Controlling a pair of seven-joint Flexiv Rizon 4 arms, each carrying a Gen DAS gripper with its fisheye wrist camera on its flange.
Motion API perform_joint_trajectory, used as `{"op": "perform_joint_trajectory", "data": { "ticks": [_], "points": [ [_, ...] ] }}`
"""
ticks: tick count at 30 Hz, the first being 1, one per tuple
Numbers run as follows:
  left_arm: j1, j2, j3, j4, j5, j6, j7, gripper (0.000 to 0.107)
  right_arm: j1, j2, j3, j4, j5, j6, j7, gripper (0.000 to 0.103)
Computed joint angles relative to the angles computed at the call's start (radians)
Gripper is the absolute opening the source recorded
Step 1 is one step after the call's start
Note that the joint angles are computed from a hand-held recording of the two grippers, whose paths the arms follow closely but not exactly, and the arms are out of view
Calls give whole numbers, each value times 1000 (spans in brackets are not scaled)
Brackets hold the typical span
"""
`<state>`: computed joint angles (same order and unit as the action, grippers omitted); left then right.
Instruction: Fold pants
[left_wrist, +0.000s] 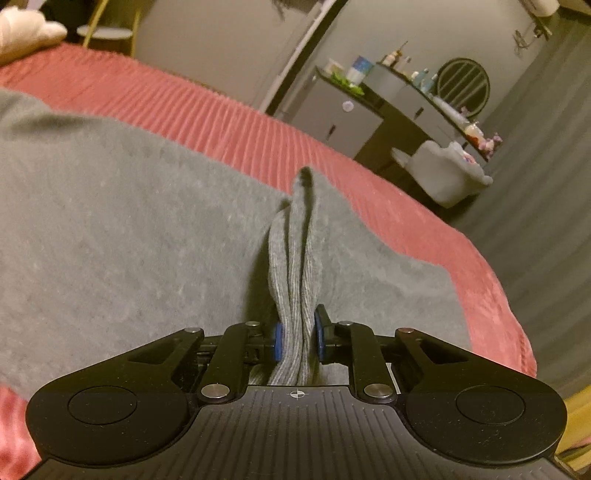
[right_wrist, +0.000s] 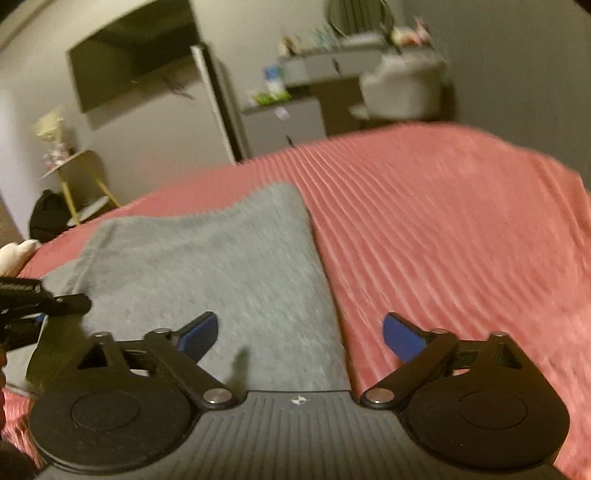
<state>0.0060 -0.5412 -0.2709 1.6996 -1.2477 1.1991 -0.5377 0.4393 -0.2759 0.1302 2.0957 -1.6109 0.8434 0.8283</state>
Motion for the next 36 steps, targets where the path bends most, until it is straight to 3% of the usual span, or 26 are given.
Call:
{"op": "perform_joint_trajectory", "data": {
  "ticks": [3,7,9,10,11,13,16,21,24,27,31,32,33,35,36],
  "points": [
    [-8,1,5,-1,12,12,20,19,-9,-11,-5,-12,-28,38,-30,64],
    [-42,-44,60,-30,177,68,-133,34,-7,-44,-4,-36,91,58,-143,65],
    [-5,-61,13,-48,158,76,-132,34,4,-53,-12,-41,128,52,-169,65],
    [23,-69,-23,-60,128,62,-135,41,8,-53,-17,-41,125,51,-166,65],
    [42,-78,-42,-76,112,35,-148,49,11,-53,-21,-42,120,53,-166,68],
    [61,-110,-54,-119,96,-16,-198,52,12,-58,-26,-46,117,65,-172,77],
    [53,-155,-33,-177,153,-53,-283,51,23,-71,-30,-59,124,60,-183,78],
    [65,-210,-65,-246,215,-48,-268,43,37,-72,-31,-62,137,39,-189,76],
    [72,-219,-99,-249,216,-14,-222,28,56,-76,-31,-68,164,-11,-211,62],
    [86,-209,-170,-215,153,98,-79,22,60,-89,-32,-79,189,-18,-235,62],
    [101,-193,-328,-170,4,373,267,18,79,-106,-38,-96,217,-47,-279,64],
    [87,-192,-321,-166,14,403,278,21,80,-106,-40,-95,218,-47,-276,66],
    [62,-195,-281,-162,79,421,225,25,79,-103,-41,-91,219,-45,-271,69],
    [0,-203,-197,-166,144,467,169,46,77,-99,-42,-84,230,-44,-258,76],
    [3,-204,-198,-158,180,491,137,50,74,-97,-42,-81,235,-40,-248,80]
  ]
}}
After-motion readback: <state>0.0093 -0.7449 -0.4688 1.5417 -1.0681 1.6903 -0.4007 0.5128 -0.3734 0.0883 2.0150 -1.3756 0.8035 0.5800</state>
